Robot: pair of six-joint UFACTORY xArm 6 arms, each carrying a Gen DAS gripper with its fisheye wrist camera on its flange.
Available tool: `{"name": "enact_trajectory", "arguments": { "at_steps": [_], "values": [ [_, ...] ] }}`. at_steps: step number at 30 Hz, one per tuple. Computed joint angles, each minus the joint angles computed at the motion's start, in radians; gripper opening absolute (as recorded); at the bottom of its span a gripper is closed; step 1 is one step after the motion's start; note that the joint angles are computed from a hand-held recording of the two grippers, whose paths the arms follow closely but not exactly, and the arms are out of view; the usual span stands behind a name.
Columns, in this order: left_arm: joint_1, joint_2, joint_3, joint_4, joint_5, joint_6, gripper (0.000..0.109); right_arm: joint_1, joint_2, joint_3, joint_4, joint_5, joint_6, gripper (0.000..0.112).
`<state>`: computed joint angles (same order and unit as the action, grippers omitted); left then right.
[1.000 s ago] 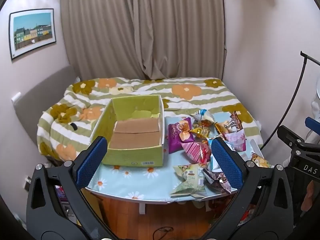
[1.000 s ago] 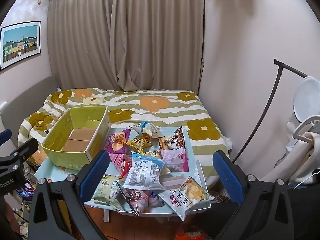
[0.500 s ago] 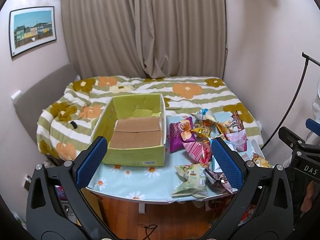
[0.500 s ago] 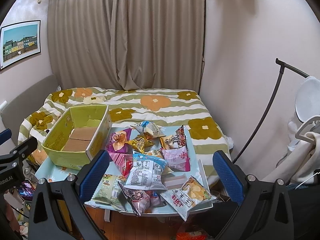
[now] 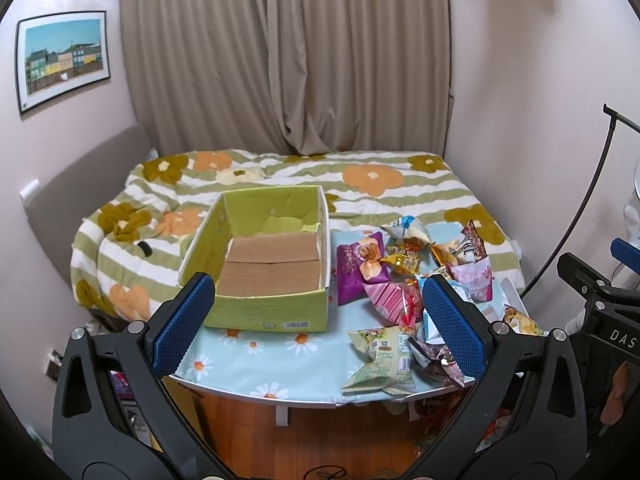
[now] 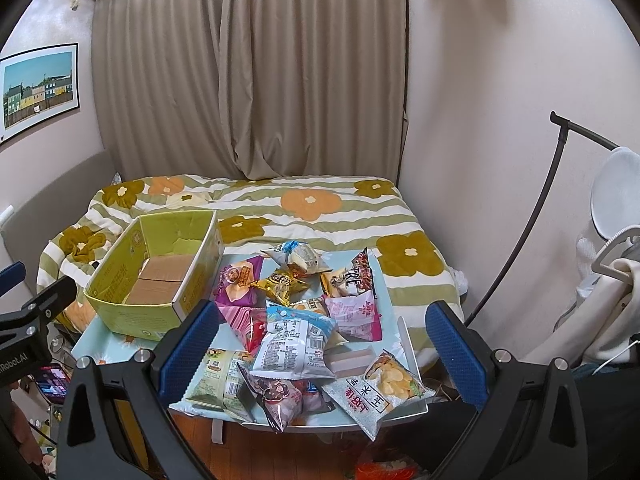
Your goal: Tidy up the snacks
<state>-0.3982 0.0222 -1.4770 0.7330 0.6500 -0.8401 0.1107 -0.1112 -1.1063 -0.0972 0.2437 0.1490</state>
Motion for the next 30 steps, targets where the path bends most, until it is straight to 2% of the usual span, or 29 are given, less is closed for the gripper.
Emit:
{"name": "enact_trajectory", "arguments": {
  "at_steps": [30],
  "values": [
    [0.002, 0.008, -0.003, -0.013, -0.003, 0.008, 0.103, 0.002, 0.002, -0.002, 0.005, 0.005, -0.001, 0.103]
  ]
}}
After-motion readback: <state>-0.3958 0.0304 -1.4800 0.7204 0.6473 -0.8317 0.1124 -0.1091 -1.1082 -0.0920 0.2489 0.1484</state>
